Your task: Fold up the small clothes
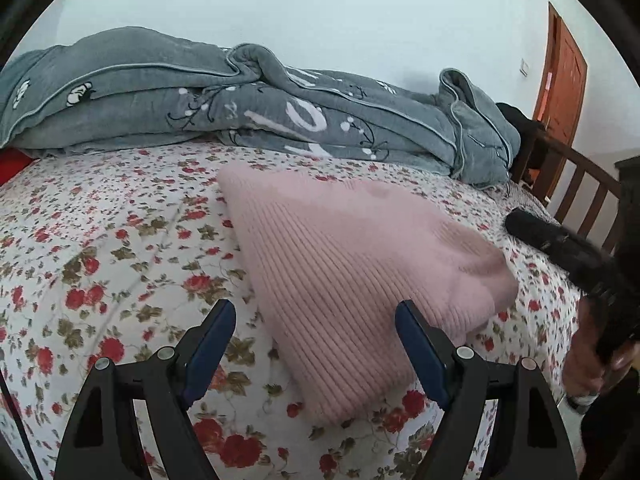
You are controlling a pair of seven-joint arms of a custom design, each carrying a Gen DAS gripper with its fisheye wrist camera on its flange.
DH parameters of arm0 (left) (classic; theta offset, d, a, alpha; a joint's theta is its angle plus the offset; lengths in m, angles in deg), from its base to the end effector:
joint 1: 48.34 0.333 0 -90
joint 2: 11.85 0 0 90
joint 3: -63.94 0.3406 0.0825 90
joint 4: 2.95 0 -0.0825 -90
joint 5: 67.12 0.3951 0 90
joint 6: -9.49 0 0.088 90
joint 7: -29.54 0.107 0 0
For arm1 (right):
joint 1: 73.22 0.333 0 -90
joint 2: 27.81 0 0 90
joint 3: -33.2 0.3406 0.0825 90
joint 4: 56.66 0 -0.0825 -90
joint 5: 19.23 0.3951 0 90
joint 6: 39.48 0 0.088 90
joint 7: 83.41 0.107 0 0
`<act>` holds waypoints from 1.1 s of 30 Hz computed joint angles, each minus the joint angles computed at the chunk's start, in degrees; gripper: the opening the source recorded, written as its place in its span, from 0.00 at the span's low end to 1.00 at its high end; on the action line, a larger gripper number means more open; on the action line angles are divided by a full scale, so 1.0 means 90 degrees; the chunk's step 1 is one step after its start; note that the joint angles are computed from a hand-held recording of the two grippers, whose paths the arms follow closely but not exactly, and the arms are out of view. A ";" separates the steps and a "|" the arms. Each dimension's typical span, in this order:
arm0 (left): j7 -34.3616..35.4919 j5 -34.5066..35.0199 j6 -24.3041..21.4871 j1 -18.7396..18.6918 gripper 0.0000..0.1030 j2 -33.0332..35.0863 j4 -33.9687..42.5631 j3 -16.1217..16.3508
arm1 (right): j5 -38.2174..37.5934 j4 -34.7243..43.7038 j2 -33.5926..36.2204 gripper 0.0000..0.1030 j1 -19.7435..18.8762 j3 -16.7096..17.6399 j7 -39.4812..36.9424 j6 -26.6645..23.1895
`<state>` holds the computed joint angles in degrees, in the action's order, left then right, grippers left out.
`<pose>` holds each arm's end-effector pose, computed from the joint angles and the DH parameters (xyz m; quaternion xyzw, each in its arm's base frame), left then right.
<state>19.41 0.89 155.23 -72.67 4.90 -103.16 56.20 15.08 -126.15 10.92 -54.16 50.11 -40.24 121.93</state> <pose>0.5848 -0.3690 0.4735 -0.7279 0.5104 -0.3446 0.3014 0.7169 0.3829 0.5094 -0.8003 0.3212 -0.1524 0.4828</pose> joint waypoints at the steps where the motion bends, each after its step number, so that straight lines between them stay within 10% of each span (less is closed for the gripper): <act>1: -0.0008 -0.0041 -0.0052 -0.0001 0.78 -0.0025 -0.0014 -0.0002 | -0.0193 0.0132 0.0113 0.42 0.0196 -0.0216 0.0224 0.0027; 5: 0.0107 -0.0263 -0.0331 0.0011 0.78 -0.0123 -0.0112 -0.0060 | -0.1235 0.0682 0.0592 0.34 0.0873 -0.1194 0.1573 -0.0276; 18: 0.0556 -0.1137 -0.0751 -0.0026 0.78 -0.0078 0.0010 -0.0227 | -0.1757 -0.0217 -0.0109 0.35 0.0533 -0.0983 0.2195 -0.0437; 33: 0.1167 -0.1717 -0.2823 -0.0774 0.79 0.0004 0.1407 -0.0476 | -0.1312 -0.1422 -0.1651 0.59 0.0142 -0.0948 0.2624 -0.0812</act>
